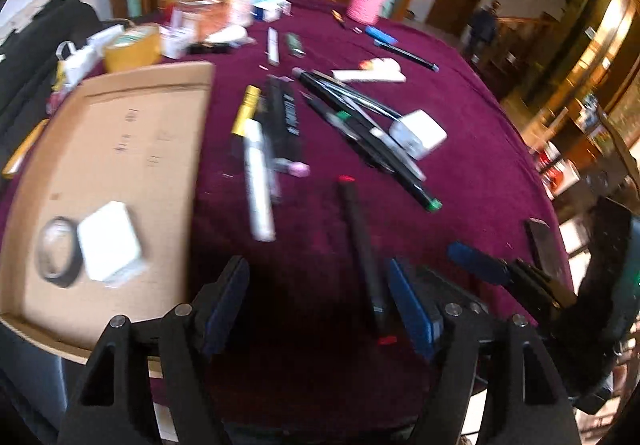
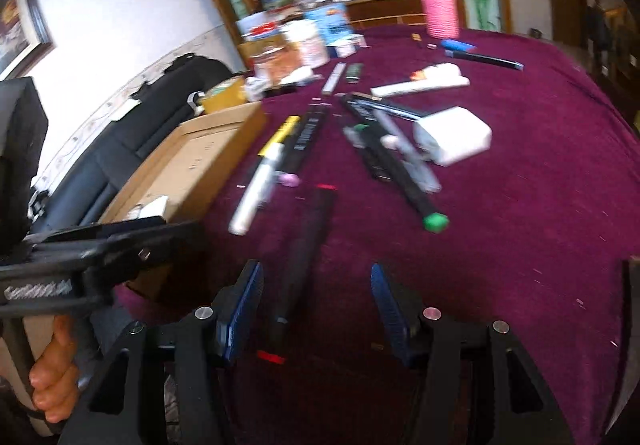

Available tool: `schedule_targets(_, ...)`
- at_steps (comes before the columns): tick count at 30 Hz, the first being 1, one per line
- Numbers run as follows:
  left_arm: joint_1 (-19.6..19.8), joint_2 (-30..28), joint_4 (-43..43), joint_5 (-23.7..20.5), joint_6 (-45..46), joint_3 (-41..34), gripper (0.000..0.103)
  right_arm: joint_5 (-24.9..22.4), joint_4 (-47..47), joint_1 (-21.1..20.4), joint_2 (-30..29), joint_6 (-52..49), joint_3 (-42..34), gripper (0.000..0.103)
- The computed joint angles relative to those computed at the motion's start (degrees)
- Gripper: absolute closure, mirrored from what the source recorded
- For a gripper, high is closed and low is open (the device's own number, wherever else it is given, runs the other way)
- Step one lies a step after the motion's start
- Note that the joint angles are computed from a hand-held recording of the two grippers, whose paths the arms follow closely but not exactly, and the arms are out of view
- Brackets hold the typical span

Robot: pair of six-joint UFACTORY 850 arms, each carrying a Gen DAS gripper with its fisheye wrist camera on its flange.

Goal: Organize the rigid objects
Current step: 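Grasp the red-capped black marker with the left gripper while the right gripper grasps the clear pen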

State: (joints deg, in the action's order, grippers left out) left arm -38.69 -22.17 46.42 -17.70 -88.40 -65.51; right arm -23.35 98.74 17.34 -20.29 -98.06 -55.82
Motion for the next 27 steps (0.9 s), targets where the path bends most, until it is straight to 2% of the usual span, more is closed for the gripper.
schedule_targets(5, -0.4, -2.4, -9.3, 1.5, 9.3, -2.1, 0.032, -0.7, 0.1, -2.7, 0.2, 0.8, 1.1, 0.043)
schedule_targets(10, 0.0, -2.0, -9.6, 3.9, 7.4, -0.3, 0.032, -1.9, 0.2, -4.1, 0.3, 2.0, 1.4, 0.054)
schedule_targets(13, 0.2, -1.3, -8.3, 5.3, 5.1, 0.9, 0.038, -2.5, 0.2, -4.3, 0.1, 2.5, 1.4, 0.059)
schedule_targets(15, 0.1, -1.4, -7.0, 5.9, 4.2, 0.7, 0.046, -2.8, 0.2, -4.3, 0.0, 2.5, 1.4, 0.062)
schedule_targets(17, 0.0, -2.5, -6.9, 5.8, 5.2, -0.7, 0.049, -2.6, 0.7, -4.4, 0.0, 2.6, 1.5, 0.064)
schedule_targets(20, 0.0, -5.4, -13.4, 5.0, 13.0, -3.9, 0.05, -3.0, 0.7, -4.7, 0.0, 3.3, 1.5, 0.065)
schedule_targets(23, 0.3, -8.3, -20.9, 3.8, 21.2, -7.0, 0.054, -3.4, -0.4, -5.1, 0.0, 3.9, 1.3, 0.065)
schedule_targets(24, 0.4, -9.3, -23.1, 2.9, 23.5, -8.1, 0.06, -3.2, -1.0, -5.2, -0.1, 4.5, 1.1, 0.065)
schedule_targets(26, 0.3, -10.3, -21.8, 2.2, 22.2, -9.2, 0.063, -3.5, -1.4, -5.4, -0.1, 5.2, 1.1, 0.065)
schedule_targets(27, 0.0, -10.7, -19.5, 1.1, 20.2, -9.7, 0.07, -3.7, -1.5, -5.5, -0.1, 5.3, 1.1, 0.065)
